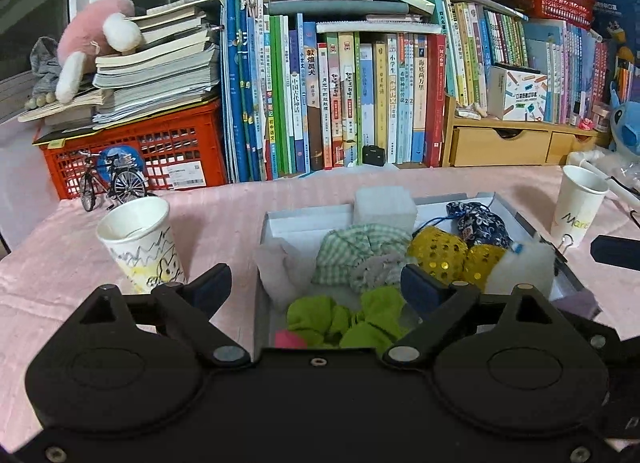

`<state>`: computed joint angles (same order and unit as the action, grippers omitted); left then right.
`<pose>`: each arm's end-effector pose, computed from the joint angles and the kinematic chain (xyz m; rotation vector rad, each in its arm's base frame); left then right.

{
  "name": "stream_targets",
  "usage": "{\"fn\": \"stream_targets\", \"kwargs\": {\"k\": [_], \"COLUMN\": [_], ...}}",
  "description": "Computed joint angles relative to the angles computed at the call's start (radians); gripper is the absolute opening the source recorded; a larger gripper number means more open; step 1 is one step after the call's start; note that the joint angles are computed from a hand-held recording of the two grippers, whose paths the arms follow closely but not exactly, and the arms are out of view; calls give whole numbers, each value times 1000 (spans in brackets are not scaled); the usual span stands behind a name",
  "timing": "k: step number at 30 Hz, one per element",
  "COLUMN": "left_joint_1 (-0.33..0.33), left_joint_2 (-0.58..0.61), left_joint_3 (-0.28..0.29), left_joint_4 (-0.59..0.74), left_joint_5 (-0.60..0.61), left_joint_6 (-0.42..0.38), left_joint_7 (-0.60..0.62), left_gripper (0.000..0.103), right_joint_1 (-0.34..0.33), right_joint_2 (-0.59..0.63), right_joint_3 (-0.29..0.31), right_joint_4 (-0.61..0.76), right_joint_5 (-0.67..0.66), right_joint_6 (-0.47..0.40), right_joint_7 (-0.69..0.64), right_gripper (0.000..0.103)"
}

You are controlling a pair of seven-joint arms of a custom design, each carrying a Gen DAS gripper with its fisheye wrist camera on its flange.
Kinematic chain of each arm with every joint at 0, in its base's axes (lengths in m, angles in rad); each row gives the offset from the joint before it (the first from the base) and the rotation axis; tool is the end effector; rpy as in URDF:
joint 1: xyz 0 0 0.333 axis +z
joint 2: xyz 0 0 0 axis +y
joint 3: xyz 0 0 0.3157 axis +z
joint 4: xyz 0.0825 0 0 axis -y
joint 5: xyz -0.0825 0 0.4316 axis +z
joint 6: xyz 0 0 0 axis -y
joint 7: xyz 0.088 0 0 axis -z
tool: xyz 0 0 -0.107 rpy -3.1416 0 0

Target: Organize soft objects

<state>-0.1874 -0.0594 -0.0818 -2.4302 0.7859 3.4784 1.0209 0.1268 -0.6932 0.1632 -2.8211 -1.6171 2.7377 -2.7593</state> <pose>0.4921 -0.2230 0.4071 -1.0915 2.0950 -1.1399 0.3605 0.1398 0.3917 -1.3595 1.7547 -1.1080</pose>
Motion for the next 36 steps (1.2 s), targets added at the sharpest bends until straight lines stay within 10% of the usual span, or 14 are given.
{"fn": "stream_targets", "kwargs": {"k": [18, 36], "left_joint_1": [-68, -78], "left_joint_2": [-132, -67], "left_joint_3": [56, -58], "left_joint_4": [-229, -263], "left_joint_5": [-156, -565], "left_joint_6": [74, 45], "left_joint_7": [113, 417], "left_gripper": [92, 92], "right_joint_1": [18, -9], "right_joint_2": [-174, -108], "right_joint_3": [109, 155], "right_joint_4": [-158, -172], "right_joint_5": [250, 341], "right_joint_6": [-63, -78], "right_joint_7": [-24, -24], "right_gripper": [98, 103]}}
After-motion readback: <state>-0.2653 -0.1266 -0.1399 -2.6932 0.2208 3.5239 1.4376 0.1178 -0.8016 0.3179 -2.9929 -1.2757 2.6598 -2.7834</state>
